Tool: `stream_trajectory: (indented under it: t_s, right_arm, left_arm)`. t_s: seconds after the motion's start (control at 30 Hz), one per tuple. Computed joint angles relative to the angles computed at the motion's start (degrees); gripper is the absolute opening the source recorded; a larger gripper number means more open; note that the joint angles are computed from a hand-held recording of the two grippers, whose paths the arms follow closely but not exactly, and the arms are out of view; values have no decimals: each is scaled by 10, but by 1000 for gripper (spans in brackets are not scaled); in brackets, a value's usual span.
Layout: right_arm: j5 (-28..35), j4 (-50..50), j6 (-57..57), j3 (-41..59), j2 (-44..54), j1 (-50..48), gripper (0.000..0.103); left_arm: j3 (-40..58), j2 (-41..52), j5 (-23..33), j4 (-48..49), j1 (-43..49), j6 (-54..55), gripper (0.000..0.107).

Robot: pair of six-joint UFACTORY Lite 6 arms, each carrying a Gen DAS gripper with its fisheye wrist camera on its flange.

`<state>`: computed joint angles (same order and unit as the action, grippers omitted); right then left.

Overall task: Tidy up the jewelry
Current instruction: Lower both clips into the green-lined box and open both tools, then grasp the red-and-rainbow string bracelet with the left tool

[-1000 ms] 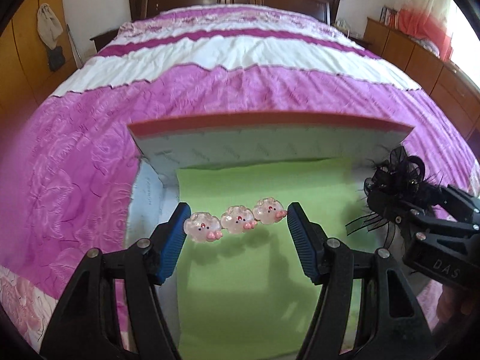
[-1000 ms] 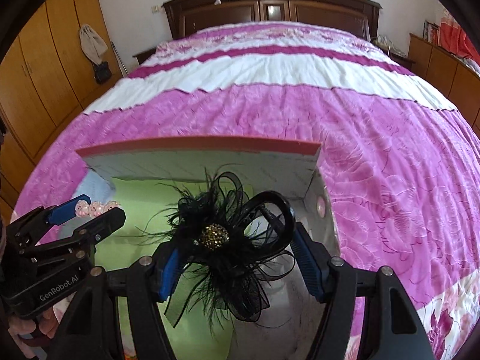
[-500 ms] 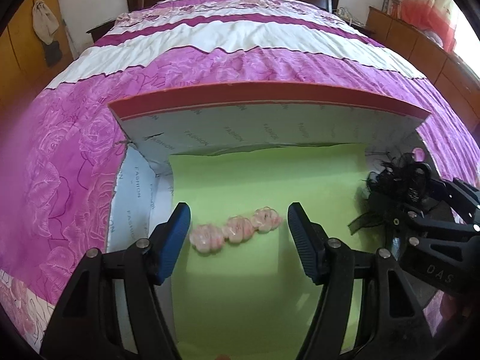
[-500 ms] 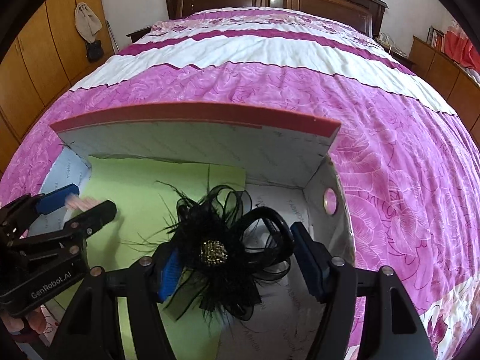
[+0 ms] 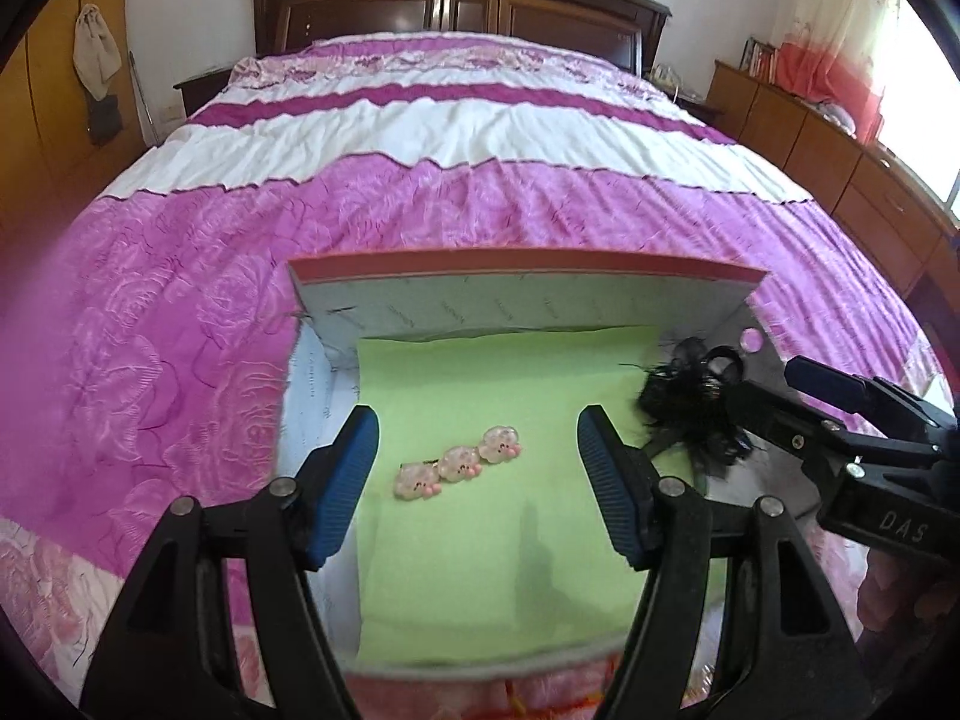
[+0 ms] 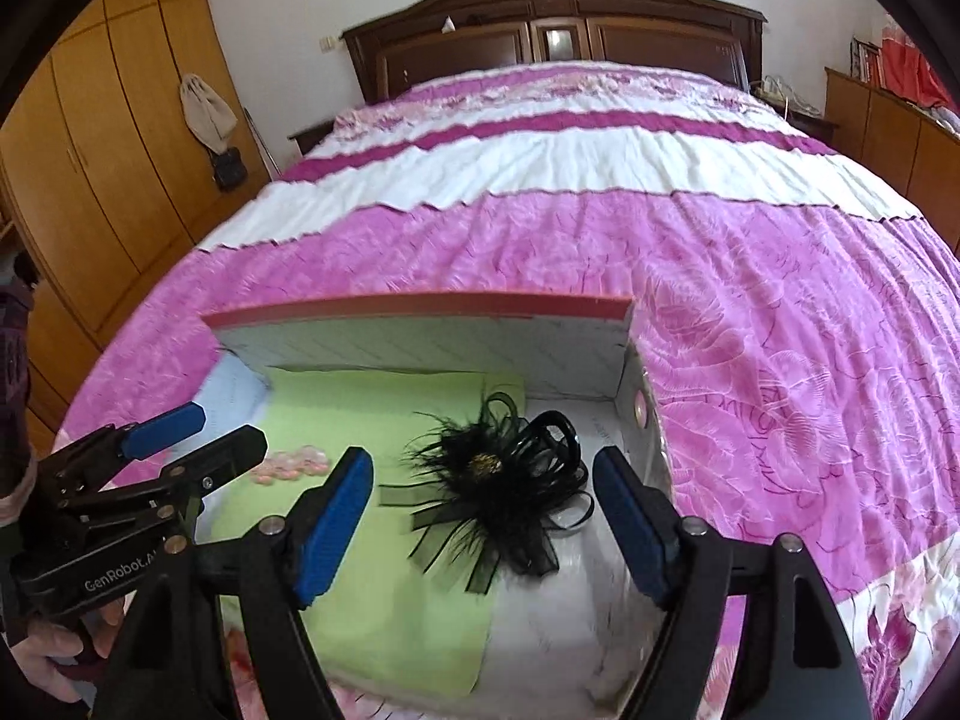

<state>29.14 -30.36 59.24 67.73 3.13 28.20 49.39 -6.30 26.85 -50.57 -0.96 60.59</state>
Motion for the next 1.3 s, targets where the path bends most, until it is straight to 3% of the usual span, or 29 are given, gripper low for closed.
stream_trajectory:
  t_s: [0.33, 0.73, 1.1, 1.2, 1.3]
  right_arm:
    - [82, -67, 102, -56, -140, 89, 78]
    - [201, -113, 228, -137, -258, 231, 78]
    - [211, -113, 322, -262, -326, 284, 78]
    - [204, -108, 331, -284, -336, 283, 78]
    - [194, -103, 341, -310, -350, 281, 78]
  left_arm:
    - [-61, -136, 94, 23, 58, -1, 62]
    - [-168, -265, 150, 55, 93, 5, 62]
    - [-235, -246, 100, 68, 67, -18, 58]
    - [-248, -235, 83, 50, 53, 0, 48]
    - [-254, -211, 57, 52, 34, -3, 29]
